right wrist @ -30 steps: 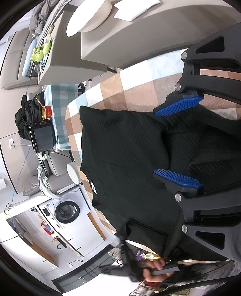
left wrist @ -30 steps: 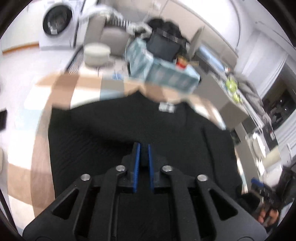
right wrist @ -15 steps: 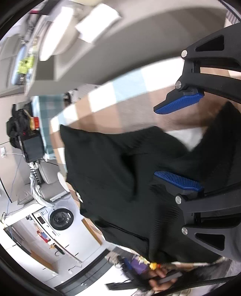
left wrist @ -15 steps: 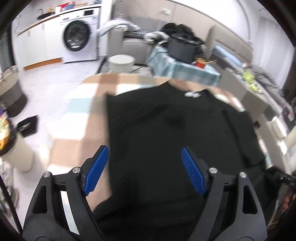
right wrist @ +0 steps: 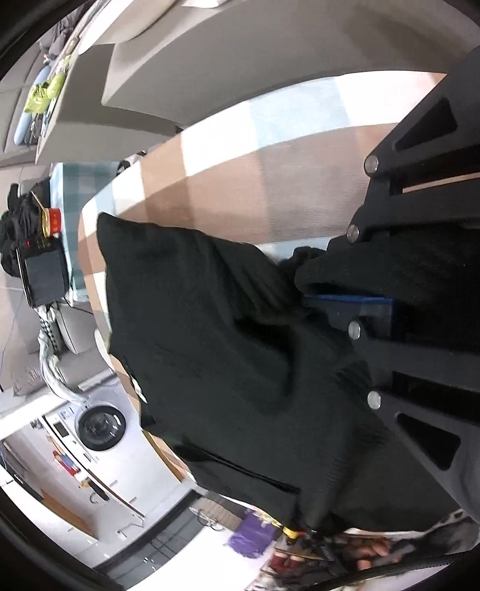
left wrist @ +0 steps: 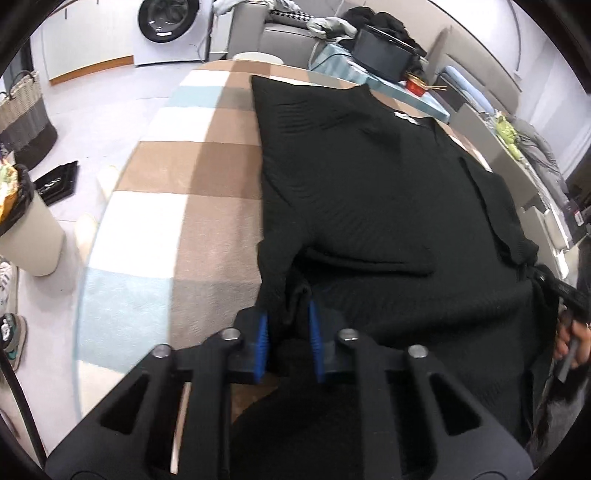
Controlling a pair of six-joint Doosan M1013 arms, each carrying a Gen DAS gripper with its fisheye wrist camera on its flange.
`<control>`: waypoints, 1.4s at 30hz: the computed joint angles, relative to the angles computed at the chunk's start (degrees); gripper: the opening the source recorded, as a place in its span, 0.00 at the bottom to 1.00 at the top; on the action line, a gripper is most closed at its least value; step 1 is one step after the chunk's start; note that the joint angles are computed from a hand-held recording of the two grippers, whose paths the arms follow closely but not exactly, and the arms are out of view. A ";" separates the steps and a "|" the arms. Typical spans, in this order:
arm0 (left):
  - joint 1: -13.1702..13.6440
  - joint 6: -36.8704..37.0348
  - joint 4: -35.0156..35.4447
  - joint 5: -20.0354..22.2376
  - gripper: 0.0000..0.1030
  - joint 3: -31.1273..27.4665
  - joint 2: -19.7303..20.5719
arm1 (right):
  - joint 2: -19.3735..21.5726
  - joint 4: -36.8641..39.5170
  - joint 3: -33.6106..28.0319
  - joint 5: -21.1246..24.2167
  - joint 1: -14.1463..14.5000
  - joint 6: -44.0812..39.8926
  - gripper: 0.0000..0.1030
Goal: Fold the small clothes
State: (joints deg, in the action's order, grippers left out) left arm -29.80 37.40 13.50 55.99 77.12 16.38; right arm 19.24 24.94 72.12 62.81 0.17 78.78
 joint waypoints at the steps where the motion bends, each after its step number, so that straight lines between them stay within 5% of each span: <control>1: -0.11 -0.57 0.98 0.09 0.14 -0.25 0.33 | 0.54 -0.57 -0.69 -0.32 0.14 0.29 0.08; 8: 0.33 -2.36 1.92 -0.10 0.16 -3.05 2.30 | 4.01 -4.63 -5.80 -2.24 0.13 6.18 0.08; 10: -0.12 -4.30 3.62 0.84 0.24 -3.04 1.96 | 4.02 -4.06 -6.47 0.56 -0.35 6.36 0.15; 11: -0.45 -5.11 4.59 1.23 0.32 -2.78 1.68 | 3.33 -3.85 -5.74 0.20 -0.50 5.90 0.19; 13: -1.54 -7.31 8.37 2.15 0.40 -1.90 0.61 | 0.45 -4.87 -2.65 -1.69 -0.65 4.65 0.47; 17: -3.87 -10.59 13.67 4.32 0.64 -0.64 -1.30 | -6.15 -6.87 4.33 -4.45 -0.66 1.69 0.56; 21: -7.32 -15.18 20.89 5.09 0.85 1.44 -3.80 | -11.51 -8.50 9.77 -5.19 0.34 2.82 0.82; 29: -10.78 -14.71 21.44 6.78 0.89 3.07 -5.45 | -14.80 -10.24 13.53 -0.55 5.39 -0.17 0.84; 35: -11.00 -11.27 18.65 4.29 0.89 3.41 -5.33 | -14.31 -18.55 15.27 -3.00 9.35 6.79 0.81; 38: -10.87 -10.23 18.26 4.23 0.89 3.24 -4.99 | -14.78 -21.33 16.37 -4.27 9.23 11.70 0.51; 40: -10.43 -9.96 17.59 3.46 0.89 3.25 -4.89 | -15.81 -20.12 17.23 -5.81 7.93 13.34 0.10; 42: -10.18 -10.18 17.83 3.45 0.89 3.13 -4.75 | -17.21 -18.32 18.14 -6.28 6.37 14.19 0.08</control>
State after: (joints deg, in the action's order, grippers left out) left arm -39.98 27.21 31.34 59.43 80.26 11.63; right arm 2.04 6.62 90.27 56.53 6.54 92.97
